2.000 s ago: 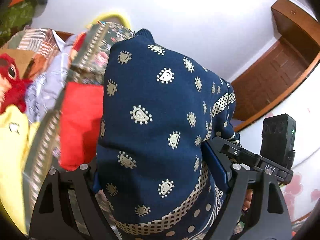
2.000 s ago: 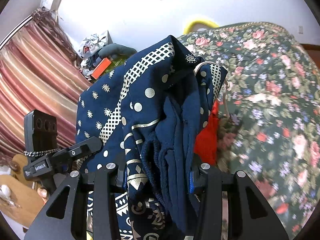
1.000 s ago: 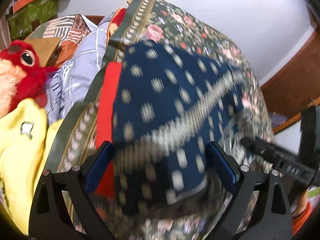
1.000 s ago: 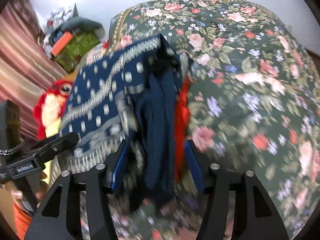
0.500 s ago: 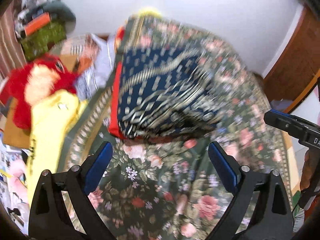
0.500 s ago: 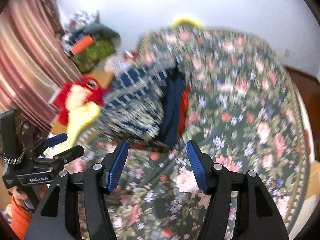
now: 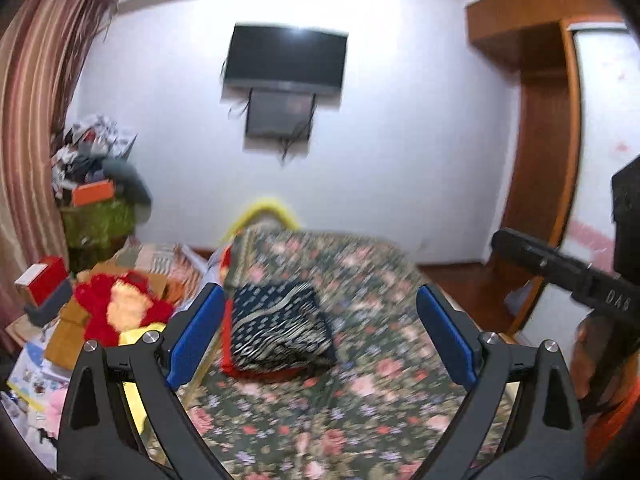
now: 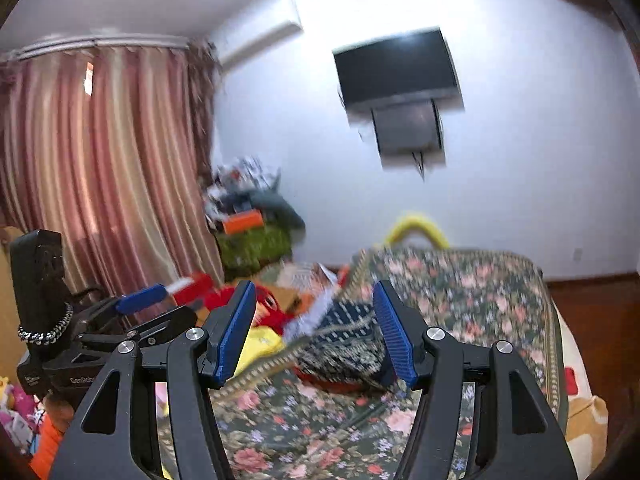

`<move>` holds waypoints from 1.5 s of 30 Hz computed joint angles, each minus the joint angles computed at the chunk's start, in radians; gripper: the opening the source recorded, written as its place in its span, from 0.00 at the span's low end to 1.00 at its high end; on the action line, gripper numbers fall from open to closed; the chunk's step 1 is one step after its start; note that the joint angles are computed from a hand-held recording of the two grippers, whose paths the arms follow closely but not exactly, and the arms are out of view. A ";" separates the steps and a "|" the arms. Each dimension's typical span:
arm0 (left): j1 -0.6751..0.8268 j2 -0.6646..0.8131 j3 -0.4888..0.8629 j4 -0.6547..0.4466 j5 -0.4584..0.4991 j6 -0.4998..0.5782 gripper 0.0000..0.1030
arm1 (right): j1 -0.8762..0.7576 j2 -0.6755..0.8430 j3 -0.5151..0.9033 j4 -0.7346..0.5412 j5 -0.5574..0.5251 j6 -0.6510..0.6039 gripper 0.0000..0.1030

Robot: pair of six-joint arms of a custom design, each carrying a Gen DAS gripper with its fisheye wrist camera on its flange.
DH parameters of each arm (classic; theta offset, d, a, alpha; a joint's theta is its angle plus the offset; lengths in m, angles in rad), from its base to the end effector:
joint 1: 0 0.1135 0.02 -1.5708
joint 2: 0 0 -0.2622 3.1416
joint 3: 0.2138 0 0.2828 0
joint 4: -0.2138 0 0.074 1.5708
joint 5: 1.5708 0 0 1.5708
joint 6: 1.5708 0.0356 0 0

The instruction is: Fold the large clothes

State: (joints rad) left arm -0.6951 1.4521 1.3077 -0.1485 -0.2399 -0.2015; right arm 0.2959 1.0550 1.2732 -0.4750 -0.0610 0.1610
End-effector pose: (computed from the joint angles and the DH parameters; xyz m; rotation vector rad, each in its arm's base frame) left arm 0.2934 -0.2337 0.3621 0.2940 1.8508 -0.3983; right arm 0.2418 0.0760 0.4322 -0.1675 1.8359 0.3767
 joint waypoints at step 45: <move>-0.278 -0.182 -0.278 0.179 -0.477 0.070 1.00 | 0.370 -0.175 -0.150 0.018 0.587 0.014 1.00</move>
State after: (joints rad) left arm -0.9729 1.2697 1.0295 0.0307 -0.7164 -0.1316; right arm 0.6656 0.8797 1.1227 -0.4568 0.5264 0.1752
